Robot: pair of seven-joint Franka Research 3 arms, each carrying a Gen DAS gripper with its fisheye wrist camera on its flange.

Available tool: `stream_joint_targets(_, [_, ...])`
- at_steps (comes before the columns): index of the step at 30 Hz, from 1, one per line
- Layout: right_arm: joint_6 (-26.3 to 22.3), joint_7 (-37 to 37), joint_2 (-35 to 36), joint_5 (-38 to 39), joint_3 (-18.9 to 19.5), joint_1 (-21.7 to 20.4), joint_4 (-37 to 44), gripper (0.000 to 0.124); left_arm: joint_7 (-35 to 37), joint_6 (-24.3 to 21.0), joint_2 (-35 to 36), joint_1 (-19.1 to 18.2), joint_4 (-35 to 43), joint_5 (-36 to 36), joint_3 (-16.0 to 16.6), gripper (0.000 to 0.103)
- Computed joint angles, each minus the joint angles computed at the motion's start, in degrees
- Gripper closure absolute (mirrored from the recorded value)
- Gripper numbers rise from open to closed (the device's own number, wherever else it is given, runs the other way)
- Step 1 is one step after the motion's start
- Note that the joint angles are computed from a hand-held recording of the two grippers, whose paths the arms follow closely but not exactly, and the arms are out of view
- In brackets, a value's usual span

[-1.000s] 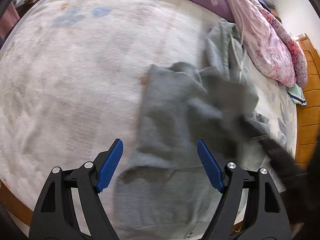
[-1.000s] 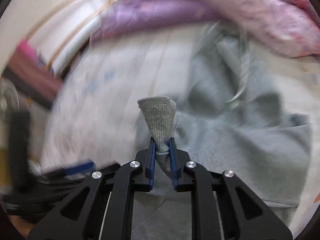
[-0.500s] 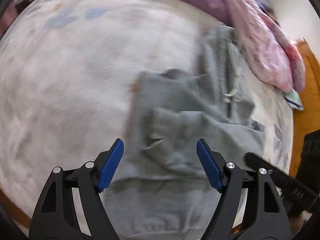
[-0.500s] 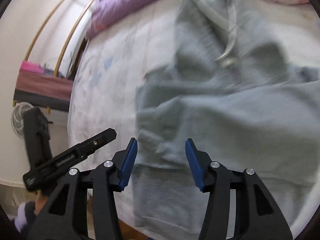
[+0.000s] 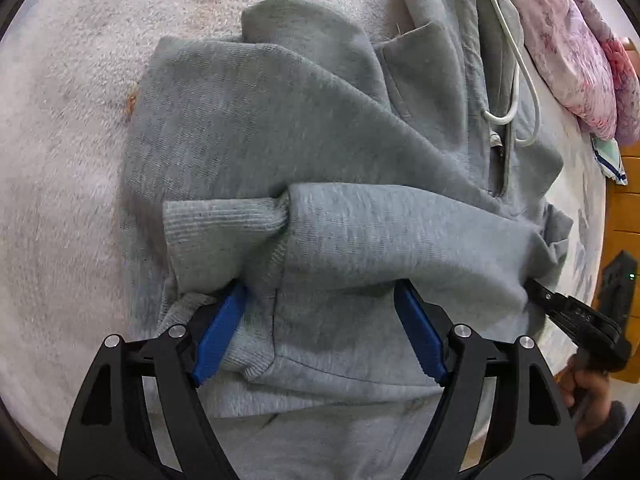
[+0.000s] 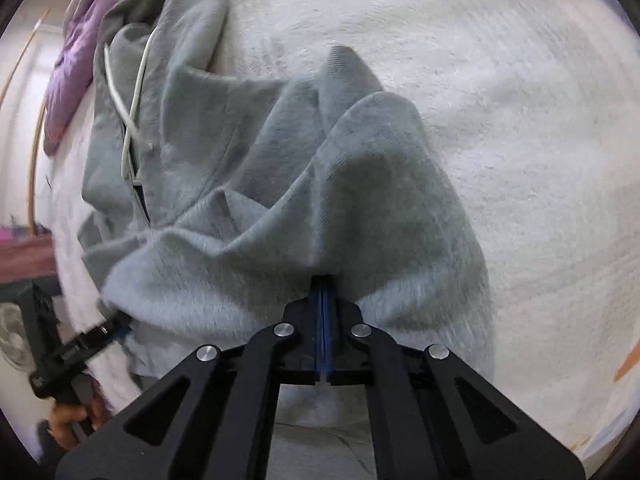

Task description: Fold large clothes

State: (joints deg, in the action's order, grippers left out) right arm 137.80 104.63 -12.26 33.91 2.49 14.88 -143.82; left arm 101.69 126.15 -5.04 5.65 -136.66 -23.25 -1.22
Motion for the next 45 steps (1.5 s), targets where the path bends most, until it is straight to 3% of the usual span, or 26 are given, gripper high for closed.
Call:
stream_joint_targets(5, [-6.33,-1.77,-1.74,0.36,-1.41,-0.61,4.49,0.106,7.01,-7.09,-2.24,0.87,4.67,-11.35,2.8,0.025])
stream_joint_targets(8, [-4.59,-6.2,-0.76,0.48,-1.4,-0.7,8.74,0.077,9.11,-6.39,0.98,0.99,10.45,-13.81,2.3,0.025])
stream_joint_targets(10, [-2.05,-6.8,2.5,0.12,-1.12,-1.01,12.28,0.073,10.6,-5.57,5.52,1.19,15.71,-15.25,1.33,0.024])
stream_joint_targets(14, [1.5,-9.97,15.4,3.75,-1.19,-1.75,24.47,0.073,6.77,0.17,17.05,0.69,27.67,-11.15,-2.71,0.023])
stream_joint_targets(18, [3.67,-8.15,27.55,6.17,0.0,-3.49,36.18,0.072,1.45,2.49,27.91,0.71,39.72,-6.86,-5.42,0.022])
stream_joint_targets(19, [4.04,-7.53,29.7,6.48,0.42,-3.85,38.13,0.071,-0.74,2.82,30.67,0.26,42.92,-4.81,-5.66,0.022])
stream_joint_targets(21, [0.33,-7.16,35.43,6.05,1.19,-5.27,44.93,0.068,-3.52,3.45,34.15,-0.3,47.07,-1.17,-6.17,0.022])
stream_joint_targets(24, [-2.19,-3.56,39.7,1.02,0.83,-5.08,50.49,0.067,-5.13,1.67,38.13,-0.87,52.09,4.48,-7.2,0.02])
stream_joint_targets(27, [-0.17,-0.66,41.09,-2.43,0.41,-4.35,51.81,0.066,-7.84,0.05,40.95,-1.48,55.17,10.11,-7.49,0.023])
stream_joint_targets(28, [-1.08,-0.6,41.58,-2.37,0.88,-4.84,52.27,0.067,-7.58,0.69,41.19,-0.73,54.87,10.42,-8.27,0.03])
stream_joint_targets(29, [-1.69,-1.01,41.83,-2.34,1.32,-5.24,52.37,0.071,-6.47,1.17,41.27,-0.04,54.44,10.85,-9.02,0.064])
stream_joint_targets(30, [-1.55,-0.48,41.75,-5.16,0.46,-4.24,52.24,0.09,-6.66,1.18,41.33,-0.24,54.44,12.25,-8.99,0.086])
stream_joint_targets(31, [-1.88,0.31,41.93,-8.08,-0.39,-3.28,52.61,0.108,-6.8,2.06,40.61,-0.01,53.35,12.82,-9.12,0.086])
stream_joint_targets(32, [-1.36,-0.16,41.3,-9.36,-0.5,-3.12,51.79,0.115,-6.08,3.42,39.45,1.44,51.64,11.01,-10.26,0.087])
stream_joint_targets(35, [6.66,-4.5,35.56,-3.85,1.91,-5.17,43.98,0.115,-1.85,7.06,34.7,5.63,46.03,4.59,-13.13,0.089])
stream_joint_targets(37, [10.54,-8.32,30.22,-2.68,2.54,-5.15,38.7,0.115,2.76,9.48,30.08,7.67,40.9,0.59,-14.01,0.089])
stream_joint_targets(39, [14.2,-14.78,23.74,3.22,4.25,-6.03,32.41,0.115,8.48,12.4,23.82,9.37,34.27,-4.46,-14.26,0.089])
stream_joint_targets(42, [17.25,-19.11,12.42,8.3,3.57,-4.26,22.36,0.115,16.69,12.1,13.41,12.11,24.28,-15.08,-13.5,0.089])
stream_joint_targets(45, [16.3,-18.91,-0.27,11.01,2.01,-1.94,12.13,0.115,23.0,8.48,2.3,12.59,14.46,-21.17,-10.36,0.089])
